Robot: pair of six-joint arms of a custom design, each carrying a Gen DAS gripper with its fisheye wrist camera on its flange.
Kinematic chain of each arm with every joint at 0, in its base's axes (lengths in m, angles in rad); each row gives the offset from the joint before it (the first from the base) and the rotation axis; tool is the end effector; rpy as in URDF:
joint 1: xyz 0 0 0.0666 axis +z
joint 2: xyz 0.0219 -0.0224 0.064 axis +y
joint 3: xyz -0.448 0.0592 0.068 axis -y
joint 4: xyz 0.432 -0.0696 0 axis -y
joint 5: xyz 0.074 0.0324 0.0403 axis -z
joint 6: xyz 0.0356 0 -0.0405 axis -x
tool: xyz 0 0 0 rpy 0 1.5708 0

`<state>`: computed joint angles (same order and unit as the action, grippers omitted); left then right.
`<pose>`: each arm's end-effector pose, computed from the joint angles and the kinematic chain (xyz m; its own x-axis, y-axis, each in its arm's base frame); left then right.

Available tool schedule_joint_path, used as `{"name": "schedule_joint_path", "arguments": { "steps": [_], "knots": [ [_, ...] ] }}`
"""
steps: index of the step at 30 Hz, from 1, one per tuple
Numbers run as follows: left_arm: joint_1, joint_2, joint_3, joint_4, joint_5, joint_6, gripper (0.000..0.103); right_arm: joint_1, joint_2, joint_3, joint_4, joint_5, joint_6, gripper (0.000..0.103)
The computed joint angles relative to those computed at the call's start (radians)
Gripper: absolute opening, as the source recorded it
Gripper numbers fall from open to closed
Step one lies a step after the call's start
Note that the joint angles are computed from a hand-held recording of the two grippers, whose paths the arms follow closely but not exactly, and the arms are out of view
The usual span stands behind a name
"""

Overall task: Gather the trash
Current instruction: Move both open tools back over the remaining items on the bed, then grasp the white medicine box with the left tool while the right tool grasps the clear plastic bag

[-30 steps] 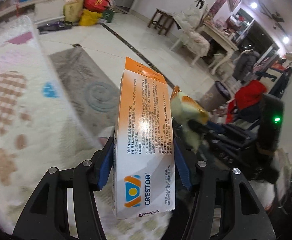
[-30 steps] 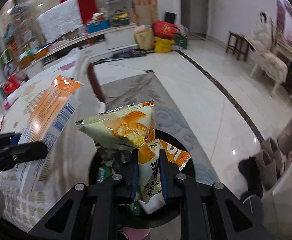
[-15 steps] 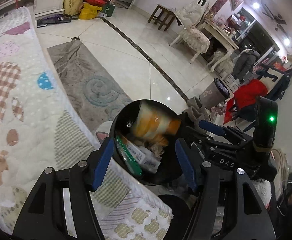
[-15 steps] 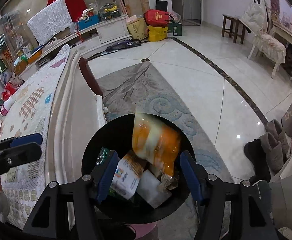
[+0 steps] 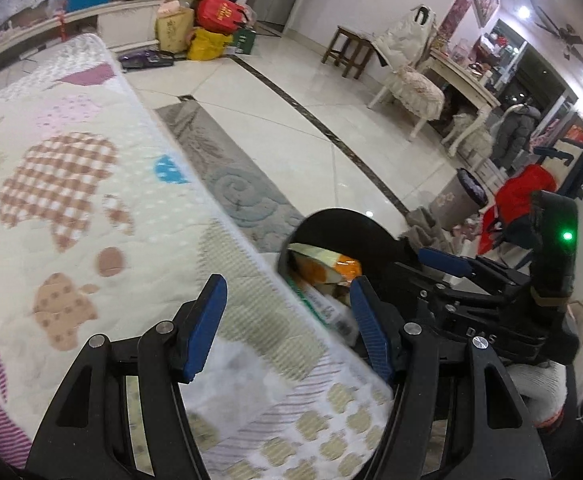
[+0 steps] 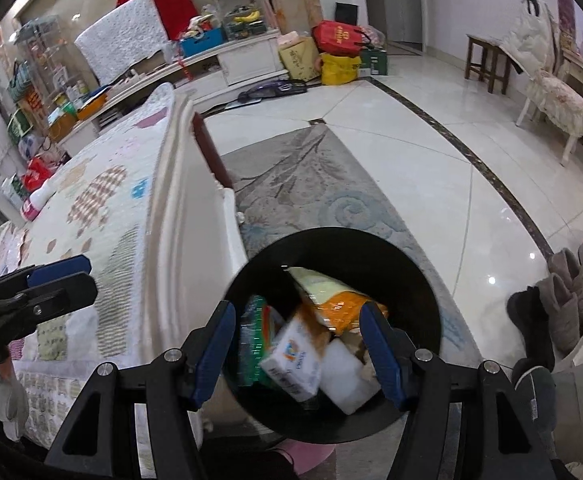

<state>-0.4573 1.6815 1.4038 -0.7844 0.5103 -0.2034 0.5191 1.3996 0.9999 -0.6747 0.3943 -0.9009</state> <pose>0.5354 -0.2833 0.3581 -0.6465 0.5146 -0.5632 0.7447 0.5860 -0.3194 0.4075 0.2166 0.3215 -0.7086 0.4287 -0.5605 0.4127 0.8960 0.1636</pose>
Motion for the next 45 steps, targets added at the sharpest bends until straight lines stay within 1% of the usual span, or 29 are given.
{"name": "schedule_joint_path", "arguments": {
  "steps": [6, 14, 19, 25, 28, 32, 37, 41, 43, 45],
  "knots": [
    [0.053, -0.032, -0.04, 0.07, -0.052, 0.006, 0.063, 0.031, 0.052, 0.069, 0.008, -0.001, 0.043, 0.062],
    [0.139, -0.05, -0.07, 0.131, -0.108, 0.008, 0.063, 0.052, 0.136, 0.179, 0.019, -0.019, 0.1, 0.062],
    [0.205, -0.051, -0.076, 0.14, -0.121, 0.013, 0.063, 0.064, 0.212, 0.269, 0.028, -0.061, 0.135, 0.063],
    [0.304, -0.041, -0.066, 0.136, -0.125, 0.025, 0.063, 0.087, 0.316, 0.401, 0.025, -0.116, 0.187, 0.063],
    [0.357, -0.039, -0.066, 0.139, -0.13, 0.023, 0.063, 0.098, 0.381, 0.485, 0.01, -0.161, 0.21, 0.066],
    [0.428, -0.024, -0.052, 0.133, -0.135, 0.009, 0.063, 0.113, 0.46, 0.586, 0.005, -0.219, 0.24, 0.067],
    [0.526, 0.022, -0.008, 0.112, -0.149, -0.012, 0.063, 0.13, 0.568, 0.736, -0.024, -0.292, 0.275, 0.067],
    [0.585, 0.076, 0.068, 0.103, -0.158, -0.014, 0.063, 0.145, 0.665, 0.889, -0.099, -0.321, 0.312, 0.067],
    [0.606, 0.115, 0.124, 0.11, -0.187, 0.001, 0.063, 0.149, 0.697, 0.944, -0.122, -0.334, 0.32, 0.067],
    [0.618, 0.17, 0.206, 0.095, -0.219, 0.023, 0.063, 0.153, 0.722, 0.988, -0.14, -0.338, 0.329, 0.067]
  ]
}}
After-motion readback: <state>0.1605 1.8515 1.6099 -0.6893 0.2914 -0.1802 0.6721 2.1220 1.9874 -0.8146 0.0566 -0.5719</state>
